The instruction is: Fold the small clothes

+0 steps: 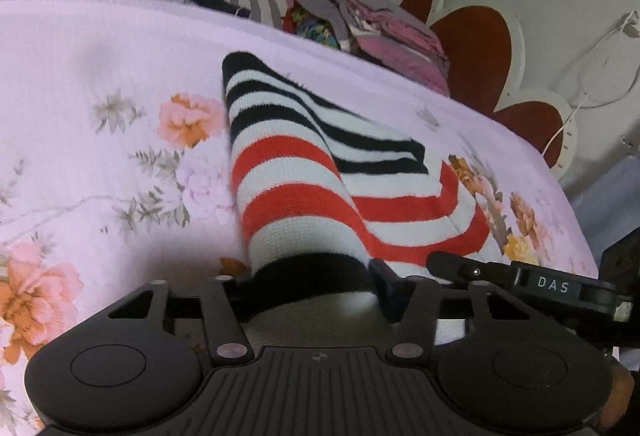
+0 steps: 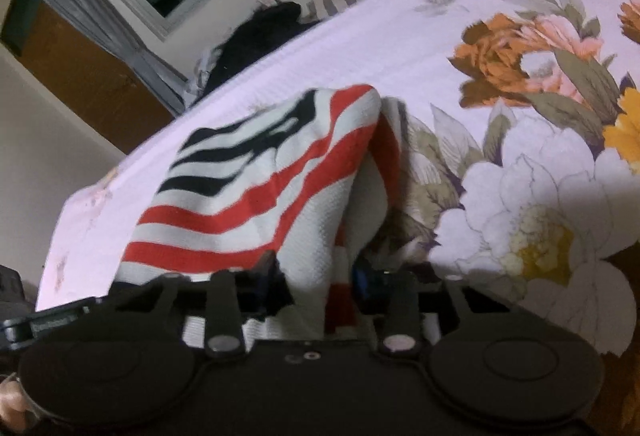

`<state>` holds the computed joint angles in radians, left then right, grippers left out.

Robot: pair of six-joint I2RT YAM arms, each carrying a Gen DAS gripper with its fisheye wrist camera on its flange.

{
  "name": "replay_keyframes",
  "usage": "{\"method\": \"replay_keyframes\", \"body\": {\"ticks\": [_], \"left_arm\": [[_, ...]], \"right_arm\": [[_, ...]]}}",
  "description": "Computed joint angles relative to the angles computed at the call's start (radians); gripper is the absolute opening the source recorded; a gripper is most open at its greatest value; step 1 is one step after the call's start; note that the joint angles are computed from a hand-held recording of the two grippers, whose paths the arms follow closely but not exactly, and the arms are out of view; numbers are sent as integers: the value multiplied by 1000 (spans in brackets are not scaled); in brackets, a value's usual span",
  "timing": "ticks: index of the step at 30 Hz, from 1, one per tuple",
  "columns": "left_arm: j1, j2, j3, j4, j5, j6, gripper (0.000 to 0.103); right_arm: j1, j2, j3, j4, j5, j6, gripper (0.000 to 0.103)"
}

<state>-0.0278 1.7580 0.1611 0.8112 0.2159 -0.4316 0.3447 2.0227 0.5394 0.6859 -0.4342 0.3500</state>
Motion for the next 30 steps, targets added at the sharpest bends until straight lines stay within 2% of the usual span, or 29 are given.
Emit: {"method": "replay_keyframes", "body": {"ticks": [4, 6, 10, 13, 16, 18, 21, 22, 25, 28, 30], "left_arm": [[-22, -135, -27, -79, -40, 12, 47], [-6, -226, -34, -160, -33, 32, 46], [104, -487, -64, -393, 22, 107, 46], [272, -696, -75, -614, 126, 228, 46], [555, -805, -52, -825, 314, 453, 46], [776, -769, -7, -940, 455, 653, 46], [1089, -567, 135, -1142, 616, 1036, 46], [1178, -482, 198, -1217, 647, 1168, 46], [1354, -252, 399, -1402, 676, 1452, 46], [1453, -70, 589, -1519, 676, 1595, 46], [1504, 31, 707, -1571, 674, 1637, 46]], "right_arm": [[24, -68, -43, 25, 11, 24, 34], [44, -109, -58, 22, 12, 36, 34], [125, -171, -68, 8, 54, 74, 34], [216, -196, -51, -7, 112, 126, 34], [341, -207, -28, -13, 204, 190, 34], [438, -201, 1, -17, 287, 241, 34], [580, -193, 62, -55, 418, 327, 34], [627, -185, 90, -74, 460, 355, 34], [747, -131, 206, -146, 563, 427, 34], [832, -44, 343, -197, 627, 477, 34], [869, 30, 453, -231, 642, 500, 34]]}}
